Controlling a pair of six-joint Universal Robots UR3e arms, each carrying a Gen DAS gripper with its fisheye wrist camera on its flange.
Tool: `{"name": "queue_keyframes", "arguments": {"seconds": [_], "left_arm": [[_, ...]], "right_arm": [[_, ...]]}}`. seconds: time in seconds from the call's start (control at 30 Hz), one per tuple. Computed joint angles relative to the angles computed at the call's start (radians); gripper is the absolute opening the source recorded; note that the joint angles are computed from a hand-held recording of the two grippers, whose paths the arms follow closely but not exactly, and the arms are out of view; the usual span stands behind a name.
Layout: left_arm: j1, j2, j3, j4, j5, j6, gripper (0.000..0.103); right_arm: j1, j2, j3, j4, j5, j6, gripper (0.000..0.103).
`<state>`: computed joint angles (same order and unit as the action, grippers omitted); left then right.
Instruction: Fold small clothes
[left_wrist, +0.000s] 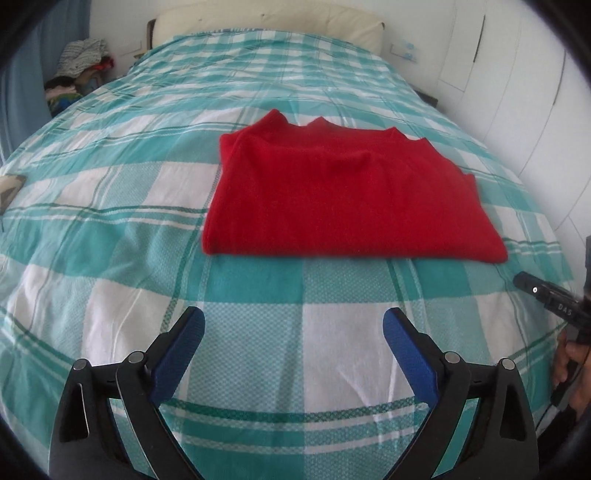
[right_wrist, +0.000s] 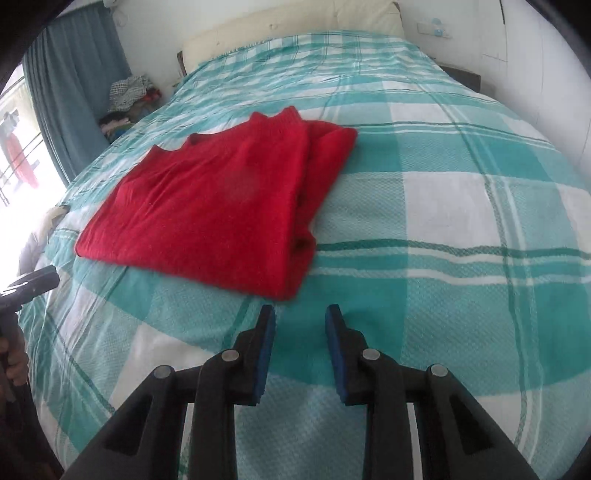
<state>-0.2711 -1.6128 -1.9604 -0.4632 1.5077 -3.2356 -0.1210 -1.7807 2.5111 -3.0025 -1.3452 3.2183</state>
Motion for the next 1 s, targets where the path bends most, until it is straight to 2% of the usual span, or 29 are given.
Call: {"name": "queue_keyframes", "arguments": {"seconds": [0.1, 0.17, 0.47, 0.7, 0.87, 1.0], "left_arm": [[-0.032, -0.026, -0.016, 0.045, 0.041, -0.023, 0.098], [-0.048, -0.05, -0.014, 0.069, 0.068, -0.03, 0.098], [-0.066, -0.094, -0.041, 0.142, 0.098, -0.027, 0.098], [-0.092, -0.129, -0.02, 0.138, 0.133, -0.028, 0.098], [-0.087, -0.112, -0.048, 0.169, 0.123, -0.024, 0.098], [-0.086, -0.079, -0.082, 0.221, 0.117, -0.025, 0.098]], "right_arm": [[-0.002, -0.1, 0.088, -0.039, -0.002, 0.023, 0.04], [0.026, -0.109, 0.088, -0.064, -0.023, 0.047, 0.046], [0.119, 0.057, 0.06, -0.223, -0.097, 0.093, 0.048], [0.116, 0.115, 0.073, -0.281, -0.09, 0.096, 0.048], [0.15, 0.153, 0.056, -0.305, -0.119, 0.089, 0.056], [0.165, 0.169, 0.054, -0.32, -0.132, 0.088, 0.058]]}}
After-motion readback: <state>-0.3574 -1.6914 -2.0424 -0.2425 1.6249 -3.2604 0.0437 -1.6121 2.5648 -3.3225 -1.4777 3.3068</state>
